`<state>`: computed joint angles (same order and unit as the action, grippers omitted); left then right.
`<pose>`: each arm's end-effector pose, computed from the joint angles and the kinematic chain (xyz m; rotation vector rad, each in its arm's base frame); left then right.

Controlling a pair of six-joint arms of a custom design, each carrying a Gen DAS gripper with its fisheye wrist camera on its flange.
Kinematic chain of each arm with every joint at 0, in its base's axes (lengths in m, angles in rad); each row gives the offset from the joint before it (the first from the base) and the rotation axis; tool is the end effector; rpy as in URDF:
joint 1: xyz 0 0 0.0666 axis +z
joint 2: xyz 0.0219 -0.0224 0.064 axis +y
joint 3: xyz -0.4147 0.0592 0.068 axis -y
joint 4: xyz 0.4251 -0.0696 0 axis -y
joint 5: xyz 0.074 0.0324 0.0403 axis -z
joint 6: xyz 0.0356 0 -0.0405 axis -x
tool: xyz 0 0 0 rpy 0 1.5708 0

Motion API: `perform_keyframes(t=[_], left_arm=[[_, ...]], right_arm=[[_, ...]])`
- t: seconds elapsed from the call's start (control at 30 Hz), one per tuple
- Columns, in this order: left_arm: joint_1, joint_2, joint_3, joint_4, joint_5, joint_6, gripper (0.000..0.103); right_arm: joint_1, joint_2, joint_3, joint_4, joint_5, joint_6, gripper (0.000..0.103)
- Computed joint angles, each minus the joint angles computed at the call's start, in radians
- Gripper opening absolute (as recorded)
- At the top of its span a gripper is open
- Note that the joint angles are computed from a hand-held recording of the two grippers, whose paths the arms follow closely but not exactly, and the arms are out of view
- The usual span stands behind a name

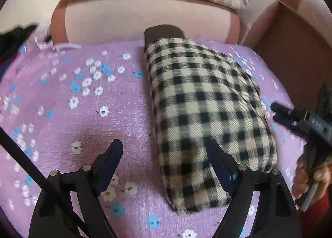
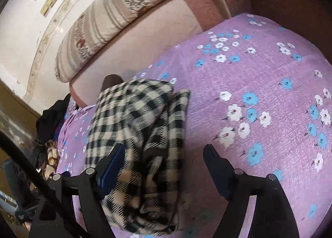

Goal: Fold large clothes

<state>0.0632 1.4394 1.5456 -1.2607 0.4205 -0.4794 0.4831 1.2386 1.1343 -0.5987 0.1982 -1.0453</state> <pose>0.5005 0.0167 0.4982 0.6533 2.5255 -0.3883 0.4079 0.2056 0.4300 0.7472 2.2021 0.5780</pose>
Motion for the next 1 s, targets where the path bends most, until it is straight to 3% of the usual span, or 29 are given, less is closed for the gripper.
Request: perform_keyframes(t=[0.13,0.23,0.3,0.37,0.4,0.43,0.47,0.5,0.6,0.77,0.8,0.83,0.9,0.93,1.0], left_arm=[[0.012,0.113,0.077,-0.084,0.081,0.023,0.083],[0.007,0.169,0.111,-0.175,0.187,-0.024,0.088],[-0.011,0.183,0.110,-0.219,0.206,-0.058,0.088],[-0.037,0.176,0.091,-0.216,0.164,-0.064,0.086],[-0.047,0.163,0.079,-0.195,0.137,-0.054,0.072],[-0.048,0.156,0.077,-0.187,0.126,-0.045,0.065],[-0.045,0.148,0.082,-0.184,0.122,-0.037,0.053],[-0.040,0.144,0.090,-0.188,0.126,-0.038,0.043],[-0.015,0.113,0.121,-0.179,0.135,-0.049,0.038],[0.021,0.068,0.121,-0.134,0.129,-0.072,0.042],[0.019,0.057,0.093,-0.101,0.098,-0.062,0.045],[0.014,0.049,0.069,-0.073,0.058,-0.053,0.047],[0.012,0.040,0.018,-0.063,-0.024,-0.057,0.049],[0.031,0.028,-0.011,-0.084,0.005,-0.076,0.049],[0.052,0.005,-0.061,-0.096,0.032,-0.098,0.050]], right_arm=[[-0.058,0.042,-0.018,0.082,-0.156,-0.023,0.086],[-0.095,0.071,-0.052,0.225,-0.272,-0.078,0.087],[-0.109,0.099,-0.054,0.292,-0.317,-0.104,0.088],[-0.104,0.128,-0.030,0.308,-0.309,-0.093,0.089],[-0.098,0.149,-0.001,0.284,-0.299,-0.073,0.077],[-0.097,0.165,0.020,0.268,-0.310,-0.063,0.049],[-0.100,0.191,0.046,0.269,-0.362,-0.080,0.047],[-0.094,0.197,0.059,0.260,-0.353,-0.086,0.044],[-0.072,0.202,0.107,0.256,-0.326,-0.031,0.035],[-0.058,0.183,0.102,0.372,-0.330,-0.024,0.034],[-0.056,0.189,0.105,0.359,-0.321,-0.025,0.036],[-0.055,0.196,0.110,0.334,-0.309,-0.026,0.045],[-0.055,0.218,0.127,0.211,-0.267,-0.033,0.059],[-0.055,0.224,0.128,0.173,-0.259,-0.040,0.066],[-0.055,0.199,0.085,0.173,-0.244,-0.073,0.067]])
